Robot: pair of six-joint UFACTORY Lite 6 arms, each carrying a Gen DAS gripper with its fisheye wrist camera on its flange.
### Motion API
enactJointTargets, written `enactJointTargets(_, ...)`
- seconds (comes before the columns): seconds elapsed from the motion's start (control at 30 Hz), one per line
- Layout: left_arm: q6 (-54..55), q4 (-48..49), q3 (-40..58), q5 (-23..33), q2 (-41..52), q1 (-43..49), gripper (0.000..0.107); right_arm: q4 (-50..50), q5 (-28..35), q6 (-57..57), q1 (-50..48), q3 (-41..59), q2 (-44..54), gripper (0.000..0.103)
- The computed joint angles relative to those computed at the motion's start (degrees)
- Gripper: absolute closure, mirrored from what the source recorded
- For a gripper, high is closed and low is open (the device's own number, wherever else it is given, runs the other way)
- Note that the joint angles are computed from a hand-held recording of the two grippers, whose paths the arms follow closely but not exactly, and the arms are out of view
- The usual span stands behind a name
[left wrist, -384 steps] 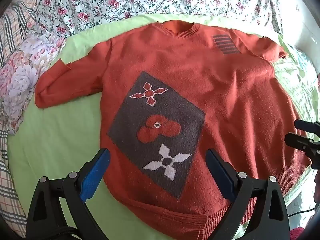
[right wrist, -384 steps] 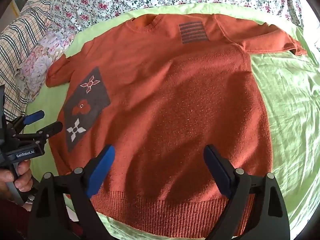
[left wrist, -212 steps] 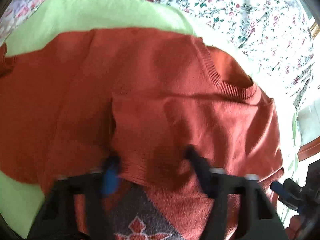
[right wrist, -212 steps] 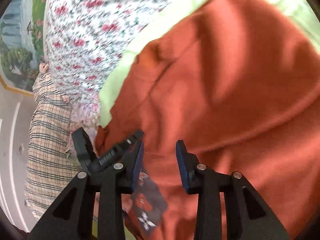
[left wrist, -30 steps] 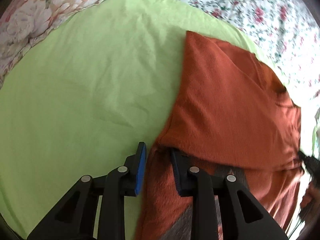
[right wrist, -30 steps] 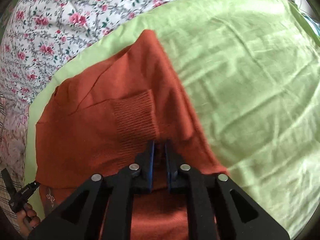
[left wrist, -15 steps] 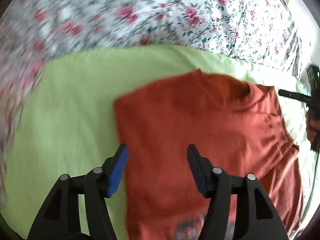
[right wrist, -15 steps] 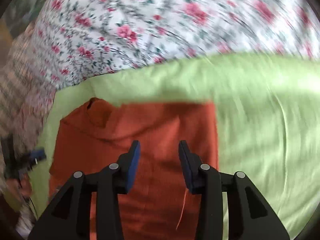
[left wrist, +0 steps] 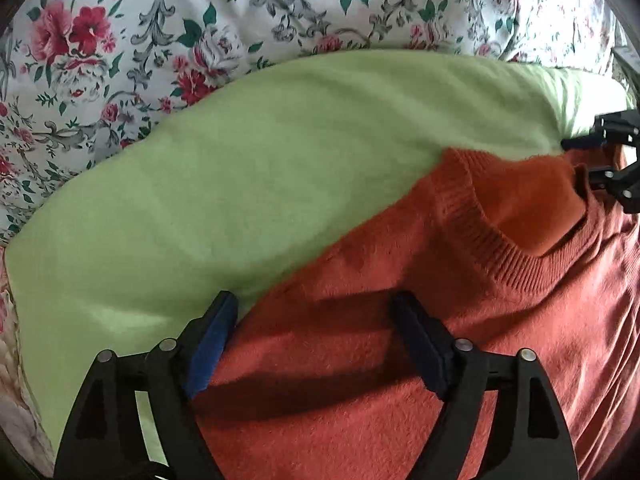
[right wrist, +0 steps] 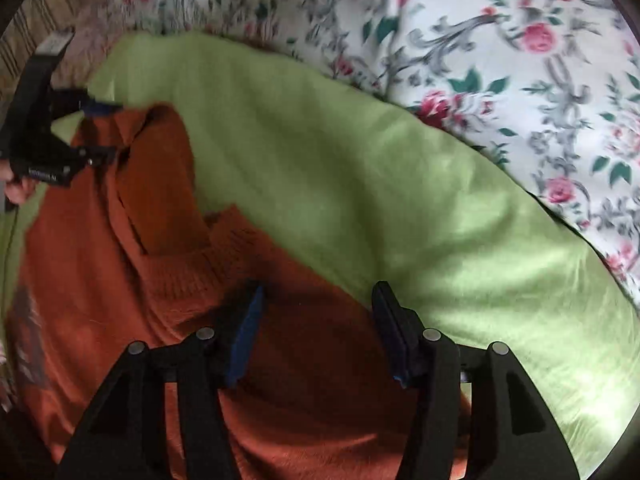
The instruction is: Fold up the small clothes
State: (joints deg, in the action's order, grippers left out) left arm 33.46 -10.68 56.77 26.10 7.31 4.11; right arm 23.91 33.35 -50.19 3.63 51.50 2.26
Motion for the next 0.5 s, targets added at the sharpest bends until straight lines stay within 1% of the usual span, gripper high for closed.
enactJointTargets(0.03, 3.2, -2.9, -0.4, -0.2, -0.3, 0.3, 0.047, 0.6, -0.5, -0.3, 0.1, -0.5, -0.3, 0.076)
enactJointTargets(0.07, 4.1, -3.7, -1.0, 0.0, -1.4, -0.1, 0.07, 2.4, -0.4, -1.2, -0.2, -1.0, -0.7, 0.086)
enactJointTargets(0.1, 2.6, -2.3, -1.5, -0.2, -2.5, -1.3, 0.086, 3.6, -0.9, -1.2, -0.4, -1.8, -1.6, 0.095)
enactJointTargets(0.13, -1.3, 1.2, -2.0, -0.8, -3.6, -3.2, 0.102, 4.1, -1.8, -0.4, -0.5, -3.0, -3.5, 0.096)
enactJointTargets(0.17, -5.8, 5.5, -2.9, -1.6, -5.7, -4.6, 0.102, 4.9, -2.4, -0.5, -0.6, -4.2, -5.8, 0.096)
enactJointTargets(0.2, -7.9, 7.5, -4.6, -2.8, -9.1, -5.5, 0.102, 6.4, -3.8, -0.6, -1.2, -6.3, -10.3, 0.096)
enactJointTargets(0.23, -8.5, 7.7, -5.3, -3.5, -10.7, -5.6, 0.102, 9.3, -3.4, -1.8, -3.1, -7.3, -14.0, 0.097)
enactJointTargets(0.3, -13.1, 10.2, -5.5, -5.5, -11.2, -5.6, 0.102, 17.2, -0.7, -6.0, -7.9, -9.0, -19.3, 0.097)
enactJointTargets(0.33, -16.2, 12.3, -5.0, -6.2, -10.1, -5.8, 0.102, 19.3, -1.5, -6.3, -9.1, -10.6, -21.7, 0.097)
enactJointTargets(0.37, -20.1, 15.1, -4.0, -6.8, -7.8, -5.8, 0.102, 18.9, -3.9, -5.3, -8.4, -12.3, -22.9, 0.097)
enactJointTargets(0.4, -25.3, 19.0, -2.6, -7.3, -4.6, -5.9, 0.102, 16.5, -7.8, -2.0, -6.4, -13.9, -22.7, 0.097)
enactJointTargets(0.43, -29.2, 21.4, -1.4, -7.7, -2.0, -5.9, 0.102, 15.9, -9.9, -0.9, -5.5, -14.6, -21.0, 0.097)
enactJointTargets(0.5, -38.6, 27.9, 1.0, -8.4, 2.0, -6.2, 0.101, 12.4, -15.4, 4.9, -2.6, -15.3, -16.1, 0.097)
